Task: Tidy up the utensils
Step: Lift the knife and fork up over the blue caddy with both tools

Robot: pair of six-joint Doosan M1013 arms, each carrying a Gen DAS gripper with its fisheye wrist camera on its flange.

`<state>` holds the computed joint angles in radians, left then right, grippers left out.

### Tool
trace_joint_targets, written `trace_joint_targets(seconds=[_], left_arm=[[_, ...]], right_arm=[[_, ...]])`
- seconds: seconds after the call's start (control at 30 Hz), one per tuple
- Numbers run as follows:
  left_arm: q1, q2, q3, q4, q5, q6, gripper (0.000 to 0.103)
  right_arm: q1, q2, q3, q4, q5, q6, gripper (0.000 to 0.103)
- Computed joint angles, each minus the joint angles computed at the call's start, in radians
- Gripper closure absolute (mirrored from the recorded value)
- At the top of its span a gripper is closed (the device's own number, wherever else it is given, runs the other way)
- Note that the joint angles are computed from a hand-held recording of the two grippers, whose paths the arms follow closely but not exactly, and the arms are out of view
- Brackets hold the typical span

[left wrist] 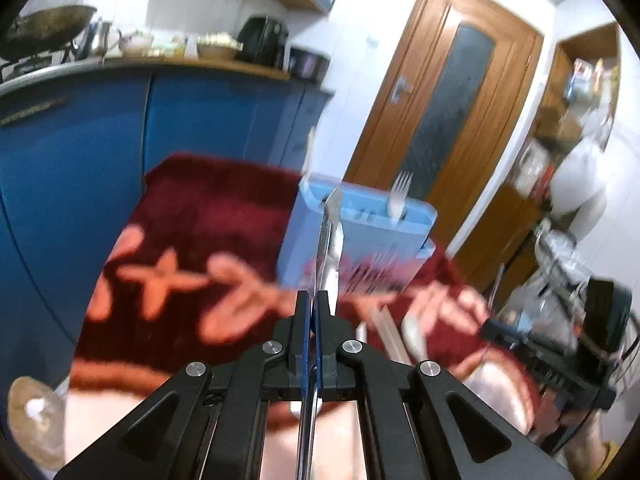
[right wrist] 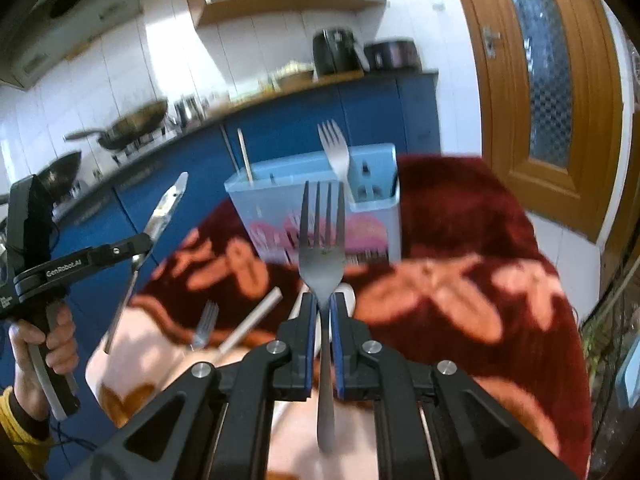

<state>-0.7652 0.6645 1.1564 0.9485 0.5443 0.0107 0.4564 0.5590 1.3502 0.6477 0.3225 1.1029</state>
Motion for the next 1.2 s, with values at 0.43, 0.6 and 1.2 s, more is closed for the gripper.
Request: trace_joint_targets(seconds=[0.43, 0.6, 1.2], left_arm=[[0.004, 0.078, -0.138, 0.329, 0.006, -0.255, 0.102], [0.002, 0.118, -0.202, 0.458, 0.054, -0.304, 0.102], [0.044, 0.269, -0.46, 0.531, 0.142, -0.368, 0.102]], right_arm=[[0.009, 0.004, -0.008, 0.56, -0.17, -0.551, 0.094], [0.005, 0.016, -0.046, 0.612, -0.187, -0.616, 0.094], [-0.013, 0.102, -0.209, 0.242, -0.19, -0.266, 0.094]])
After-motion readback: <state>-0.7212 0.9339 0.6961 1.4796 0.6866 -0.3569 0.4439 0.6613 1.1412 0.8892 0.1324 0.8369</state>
